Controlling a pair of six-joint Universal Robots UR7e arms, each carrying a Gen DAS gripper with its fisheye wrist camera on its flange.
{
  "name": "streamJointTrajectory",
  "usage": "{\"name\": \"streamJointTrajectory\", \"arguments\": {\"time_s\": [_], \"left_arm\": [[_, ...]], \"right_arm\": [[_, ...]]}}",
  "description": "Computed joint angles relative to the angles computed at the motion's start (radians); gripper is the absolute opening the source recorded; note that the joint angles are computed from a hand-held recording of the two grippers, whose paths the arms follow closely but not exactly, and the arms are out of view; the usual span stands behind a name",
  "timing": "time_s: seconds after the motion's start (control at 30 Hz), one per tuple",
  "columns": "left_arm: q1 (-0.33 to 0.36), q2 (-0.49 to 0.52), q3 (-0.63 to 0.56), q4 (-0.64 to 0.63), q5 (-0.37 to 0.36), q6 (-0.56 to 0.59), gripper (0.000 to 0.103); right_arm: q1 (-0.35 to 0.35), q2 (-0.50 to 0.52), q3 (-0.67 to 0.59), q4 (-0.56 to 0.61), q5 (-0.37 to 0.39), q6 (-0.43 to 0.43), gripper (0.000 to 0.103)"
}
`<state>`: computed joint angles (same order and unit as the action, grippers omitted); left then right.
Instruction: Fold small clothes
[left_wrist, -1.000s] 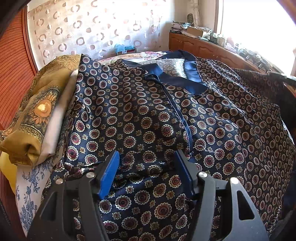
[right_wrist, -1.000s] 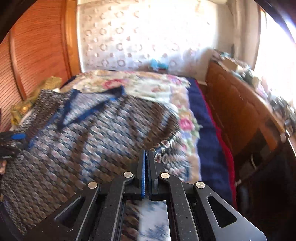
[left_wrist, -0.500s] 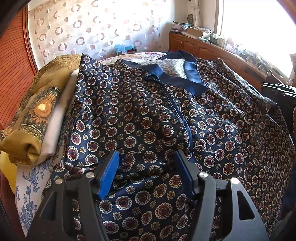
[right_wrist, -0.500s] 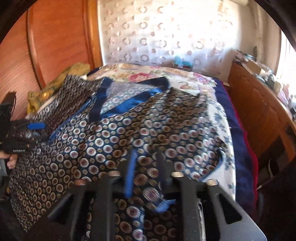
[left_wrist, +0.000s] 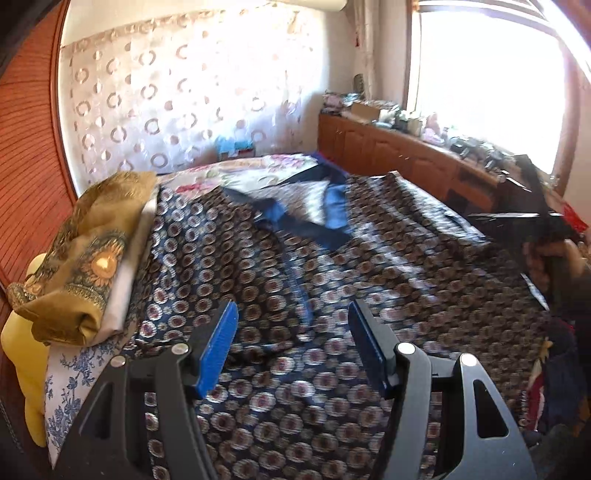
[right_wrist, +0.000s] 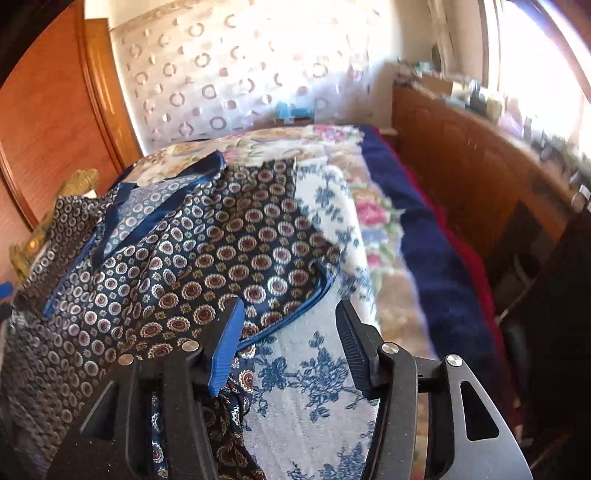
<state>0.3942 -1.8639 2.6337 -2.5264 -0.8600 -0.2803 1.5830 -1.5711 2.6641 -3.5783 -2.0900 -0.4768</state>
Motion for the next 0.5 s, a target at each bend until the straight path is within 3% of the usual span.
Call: {"name": "streamJointTrajectory", "arguments": {"time_s": [0.2,0.37,0.5], "left_arm": [[-0.054,0.0,0.005,-0.004,-0.024,-0.016,0.062],[-0.063,-0.003,0.014,0.0,-0.036,-0.03,0.062],[-0.047,0.008,0.019,-0.012,-0.046,-0.021,0.062]], "right_arm": [[-0.051,-0.005,-0.019,0.091,0.057,0.036,0.052],[-0.036,0.06,-0.035,0.034,0.0,0.014,0.05],[-0.013,0.113,-0.047,-0.022,-0.048,-0.032,0.036]]}}
